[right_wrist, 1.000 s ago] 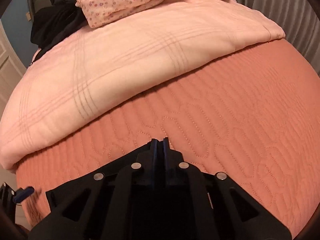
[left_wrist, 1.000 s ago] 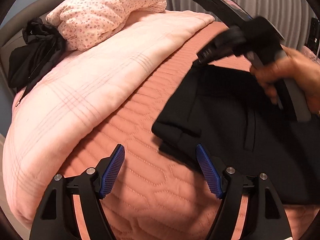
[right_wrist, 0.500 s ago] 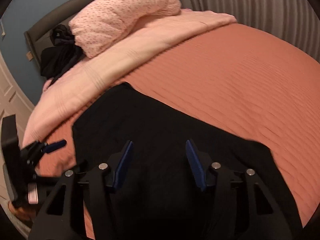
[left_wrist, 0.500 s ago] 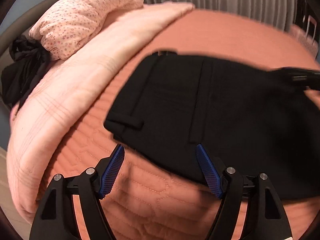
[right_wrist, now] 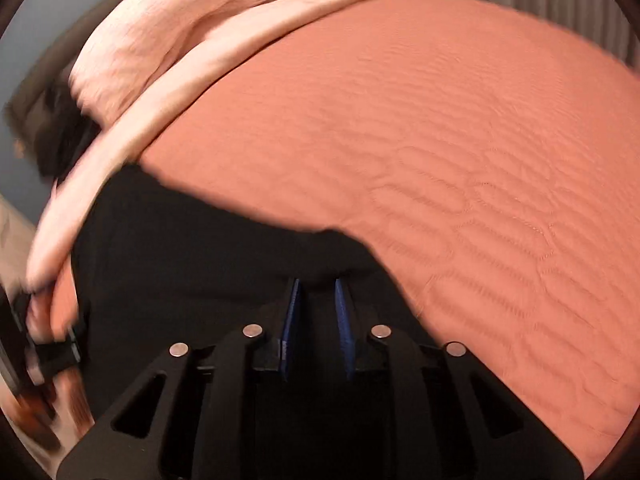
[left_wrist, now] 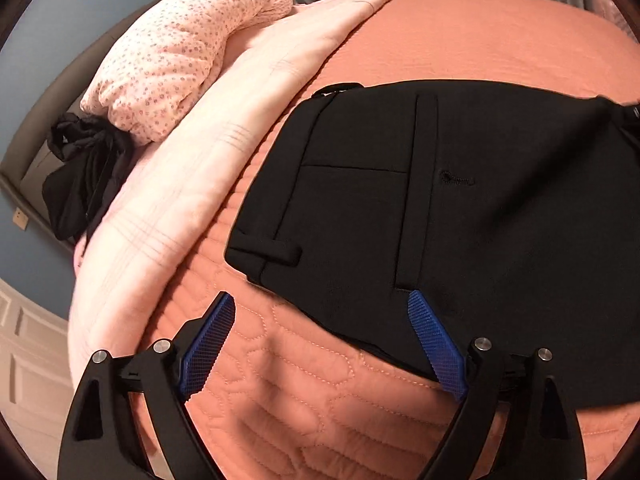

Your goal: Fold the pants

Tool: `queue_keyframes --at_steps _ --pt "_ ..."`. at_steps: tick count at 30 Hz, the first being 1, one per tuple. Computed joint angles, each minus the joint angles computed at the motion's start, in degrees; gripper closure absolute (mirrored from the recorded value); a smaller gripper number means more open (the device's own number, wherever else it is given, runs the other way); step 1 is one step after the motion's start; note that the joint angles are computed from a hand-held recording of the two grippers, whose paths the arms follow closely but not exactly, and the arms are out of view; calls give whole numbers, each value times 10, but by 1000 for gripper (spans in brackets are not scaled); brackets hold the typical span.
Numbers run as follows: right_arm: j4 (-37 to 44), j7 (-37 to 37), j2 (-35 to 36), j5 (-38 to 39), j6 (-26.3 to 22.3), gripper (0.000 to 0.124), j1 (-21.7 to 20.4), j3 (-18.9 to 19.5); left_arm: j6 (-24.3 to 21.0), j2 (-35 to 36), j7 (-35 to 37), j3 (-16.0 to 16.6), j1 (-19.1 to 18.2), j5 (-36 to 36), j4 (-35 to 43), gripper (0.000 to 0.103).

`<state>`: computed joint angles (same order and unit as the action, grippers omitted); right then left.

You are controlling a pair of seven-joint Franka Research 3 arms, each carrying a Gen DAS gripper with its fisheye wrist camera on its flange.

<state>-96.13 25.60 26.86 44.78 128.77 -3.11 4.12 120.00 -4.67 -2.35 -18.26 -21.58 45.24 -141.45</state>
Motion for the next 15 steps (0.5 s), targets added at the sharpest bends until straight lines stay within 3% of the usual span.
queue_keyframes --at_steps 2,4,5,6,7,9,12,15 --pt "1 5 -10 40 22 101 14 -19 1 -4 0 0 0 -2 -3 16" --pt "-24 -28 -33 57 -20 103 -19 16 -2 0 -4 -2 -1 3 -1 16" --pt "-41 -60 -40 50 -11 103 -13 19 -10 6 0 -3 -1 3 5 16" --pt "-48 -79 -35 17 30 104 13 5 -13 8 4 -2 -2 3 8 16" --pt "-40 -58 -21 5 45 105 19 -2 -16 10 8 -2 -4 0 11 16" --pt "-40 4 -23 37 33 100 -4 -6 -19 5 23 -1 -5 -12 13 15" --pt "-142 -116 -116 116 -27 103 -65 -17 -51 -1 30 -4 -9 -23 24 18" --pt "-201 -159 -143 79 -17 103 -89 -79 -54 -28 15 -16 -20 -19 32 18"
